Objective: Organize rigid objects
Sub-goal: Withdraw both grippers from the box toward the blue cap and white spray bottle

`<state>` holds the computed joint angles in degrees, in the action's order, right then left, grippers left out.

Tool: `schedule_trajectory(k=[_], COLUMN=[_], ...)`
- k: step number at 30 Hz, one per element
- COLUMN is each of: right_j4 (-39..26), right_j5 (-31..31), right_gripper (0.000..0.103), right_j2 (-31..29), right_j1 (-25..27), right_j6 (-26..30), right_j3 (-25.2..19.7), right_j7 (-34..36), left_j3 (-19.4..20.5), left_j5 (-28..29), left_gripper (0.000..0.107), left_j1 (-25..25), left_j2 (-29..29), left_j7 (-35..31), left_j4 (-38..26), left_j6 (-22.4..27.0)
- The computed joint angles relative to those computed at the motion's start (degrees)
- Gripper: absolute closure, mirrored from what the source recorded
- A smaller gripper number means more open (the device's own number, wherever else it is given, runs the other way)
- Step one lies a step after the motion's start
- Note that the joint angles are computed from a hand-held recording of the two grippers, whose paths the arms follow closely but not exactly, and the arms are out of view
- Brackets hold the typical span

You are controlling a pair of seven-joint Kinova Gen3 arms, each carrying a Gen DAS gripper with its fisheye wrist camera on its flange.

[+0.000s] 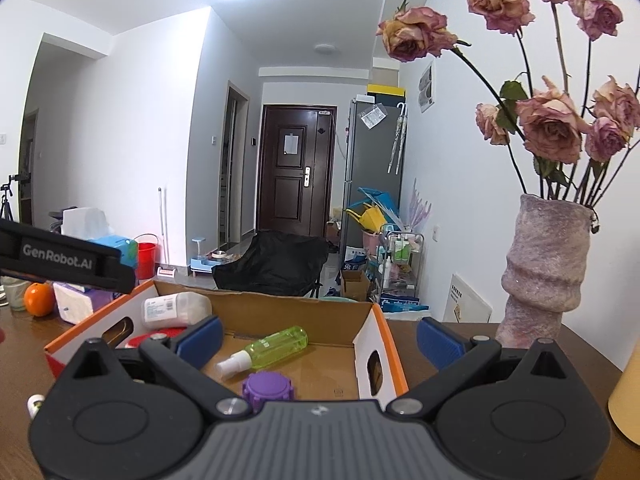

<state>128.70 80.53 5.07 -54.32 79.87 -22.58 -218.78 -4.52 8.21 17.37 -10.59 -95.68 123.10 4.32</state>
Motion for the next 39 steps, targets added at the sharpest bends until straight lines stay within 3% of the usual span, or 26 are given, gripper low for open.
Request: schedule_trajectory(k=[6, 11, 25, 32, 39], right_j4=[0.01, -0.22, -0.69, -0.19, 1.11], right_j5=[-3.87, -7.46, -17.51, -22.74, -27.1], right_gripper=[0.0, 0.0, 0.0, 0.0, 0.0], right_j2=[0.11, 0.41, 1.26, 1.29, 0.37], right_j1=[-3.04, -5.98, -14.97, -18.11, -19.54], right_j6=[4.17, 7.55, 16.52, 18.16, 15.46], right_j3=[-1.86, -3.07, -6.32, -7.43, -8.41], right_j7=[-1.33, -2.7, -8.78, -12.88, -13.85], left_j3=[-3.44, -2.14, -3.72, -3.61, -3.65], left_j5=[0.37, -0.22, -1.67, -1.7, -1.63], left_gripper=[0.004, 0.004, 0.004, 0.004, 0.004], left_j1=[3.04, 1.14, 1.69, 1.46, -0.12], left_j2=[-3.38, -6.93, -15.61, -18.71, -20.0], left_j7=[-1.37, -0.83, -1.69, -2.68, -3.33], left_j4=[2.33, 5.23, 10.42, 12.51, 14.31], left_j6=[0.86, 0.84, 4.29, 6.54, 8.3])
